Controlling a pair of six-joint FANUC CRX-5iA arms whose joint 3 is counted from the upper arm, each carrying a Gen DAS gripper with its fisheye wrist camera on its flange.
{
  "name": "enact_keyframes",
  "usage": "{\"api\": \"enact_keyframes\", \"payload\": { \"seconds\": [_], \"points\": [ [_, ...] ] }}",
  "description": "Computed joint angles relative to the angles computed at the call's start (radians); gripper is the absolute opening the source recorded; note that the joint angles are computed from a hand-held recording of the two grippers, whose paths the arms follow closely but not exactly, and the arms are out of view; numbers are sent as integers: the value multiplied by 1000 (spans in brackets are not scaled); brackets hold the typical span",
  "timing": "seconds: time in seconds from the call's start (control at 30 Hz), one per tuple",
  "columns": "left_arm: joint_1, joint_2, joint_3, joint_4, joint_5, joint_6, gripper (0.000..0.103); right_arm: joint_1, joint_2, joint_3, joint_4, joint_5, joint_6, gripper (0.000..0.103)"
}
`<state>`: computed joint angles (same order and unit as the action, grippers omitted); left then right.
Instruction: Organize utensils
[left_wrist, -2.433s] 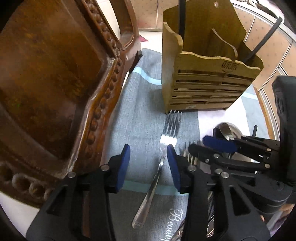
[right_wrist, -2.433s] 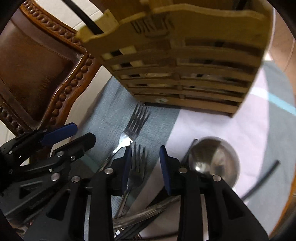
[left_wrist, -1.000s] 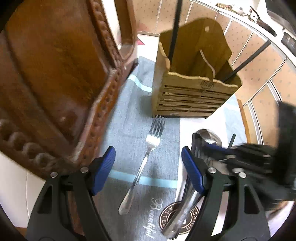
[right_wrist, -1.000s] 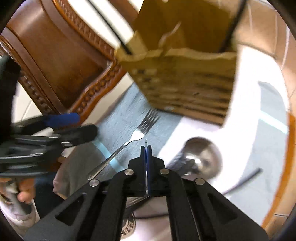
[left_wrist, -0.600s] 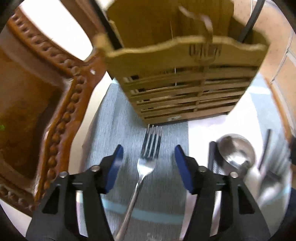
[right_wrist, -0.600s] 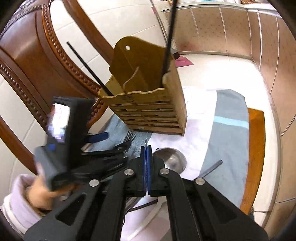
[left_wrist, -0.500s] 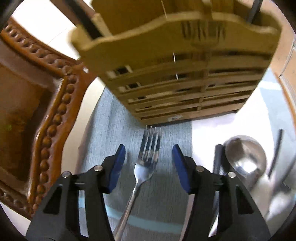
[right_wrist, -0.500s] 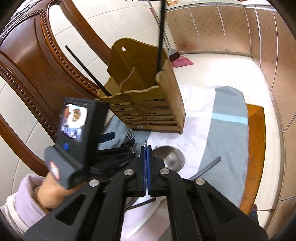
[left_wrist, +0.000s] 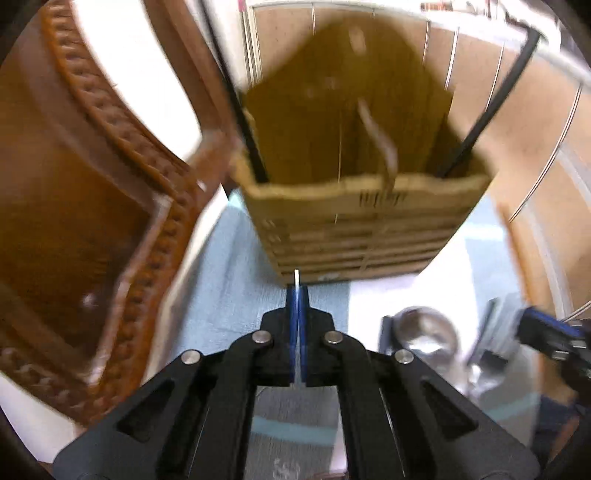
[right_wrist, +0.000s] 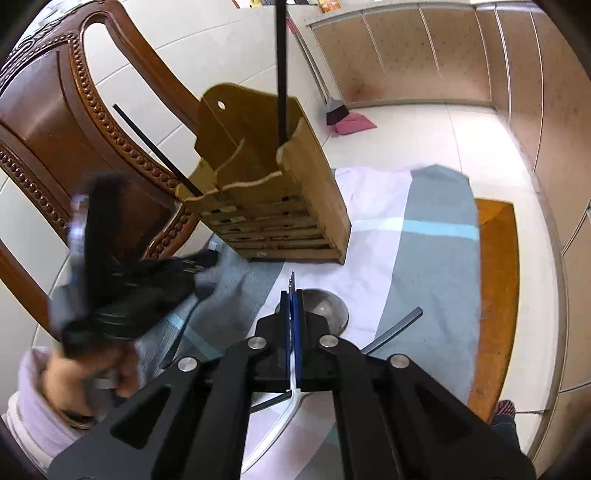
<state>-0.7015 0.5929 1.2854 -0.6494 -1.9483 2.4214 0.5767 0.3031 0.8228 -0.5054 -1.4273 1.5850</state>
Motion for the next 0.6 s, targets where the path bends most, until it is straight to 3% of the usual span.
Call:
{"api": "enact_keyframes", "payload": {
  "seconds": [0.13, 0.33, 0.6],
  "points": [
    [-36, -152, -154, -15, 152, 97, 1, 34, -43, -33, 75, 69, 2, 3],
    [-84, -262, -236, -78, 306, 175, 1, 124, -104, -83, 288, 223, -29, 3],
    [-182, -270, -95, -232, 365, 110, 1, 248, -110, -64, 664, 390, -101, 2]
  ]
}}
